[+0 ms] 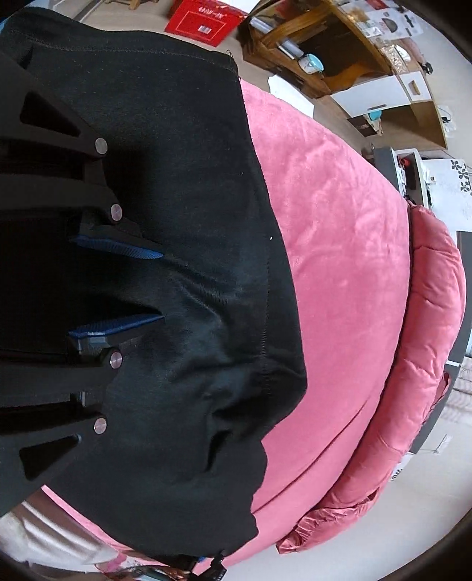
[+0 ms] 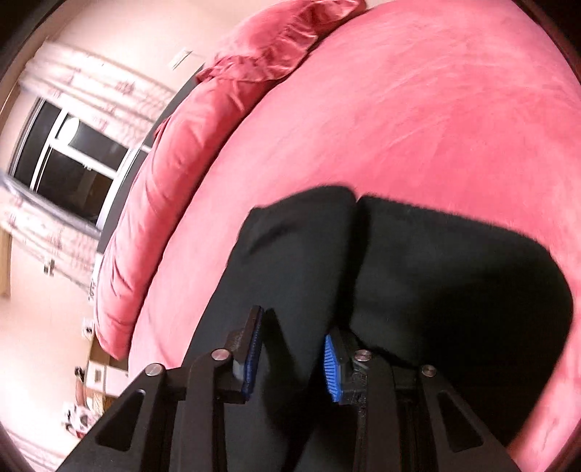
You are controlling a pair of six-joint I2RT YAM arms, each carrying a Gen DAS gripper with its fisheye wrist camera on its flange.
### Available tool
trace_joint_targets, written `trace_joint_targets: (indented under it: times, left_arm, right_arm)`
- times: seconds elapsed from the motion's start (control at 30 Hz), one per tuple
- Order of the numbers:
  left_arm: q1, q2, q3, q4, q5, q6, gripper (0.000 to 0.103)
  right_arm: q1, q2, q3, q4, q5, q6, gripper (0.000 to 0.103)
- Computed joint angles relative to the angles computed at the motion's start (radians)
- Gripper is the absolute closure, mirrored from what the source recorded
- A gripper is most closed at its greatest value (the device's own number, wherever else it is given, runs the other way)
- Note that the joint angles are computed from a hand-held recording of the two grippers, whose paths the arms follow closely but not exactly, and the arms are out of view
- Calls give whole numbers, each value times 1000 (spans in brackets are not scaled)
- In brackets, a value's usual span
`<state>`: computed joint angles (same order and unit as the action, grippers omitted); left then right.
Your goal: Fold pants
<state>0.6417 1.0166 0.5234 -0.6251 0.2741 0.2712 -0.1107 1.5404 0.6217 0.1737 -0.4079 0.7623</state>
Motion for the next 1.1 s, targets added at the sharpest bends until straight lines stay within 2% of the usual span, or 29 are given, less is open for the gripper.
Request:
trace_joint_targets:
  times: [0.07, 0.13, 0.23, 0.33, 0.5, 0.73, 0.87, 0.97, 1.03, 1.1]
  left_arm:
    - [-4, 0, -1, 2, -3, -11, 69]
    - [1, 20, 8, 6, 2, -10, 69]
    - [8, 44, 16, 14, 11, -14, 69]
    - [15, 53, 14, 26, 17, -16, 69]
    - [23, 33, 1, 22, 26, -2, 69]
    - [30, 32, 0, 18, 34, 9, 69]
    - [20, 42, 2, 26, 29, 11, 69]
    - [22, 33, 2, 14, 33, 14, 69]
    - [19, 21, 2, 2, 35, 8, 69]
    - [20, -6, -8, -7, 57, 9, 69]
  right_arm:
    - [-17, 18, 29, -23, -16, -16, 89]
    - [6, -35, 20, -51, 13, -26, 94]
    - [42, -170, -45, -58, 66, -38, 94]
    - [77, -294, -84, -140, 133, -51, 94]
    - [-7, -443, -175, -264, 130, -114, 94]
    - [-97, -461, -266, -227, 94, -88, 95]
    - [-96, -381, -255, -211, 126, -123, 95]
    - [-60, -400, -246, -240, 185, -115, 95]
    - [-48, -442, -246, -266, 189, -94, 90]
    - [-64, -482, -260, -264, 107, -78, 80]
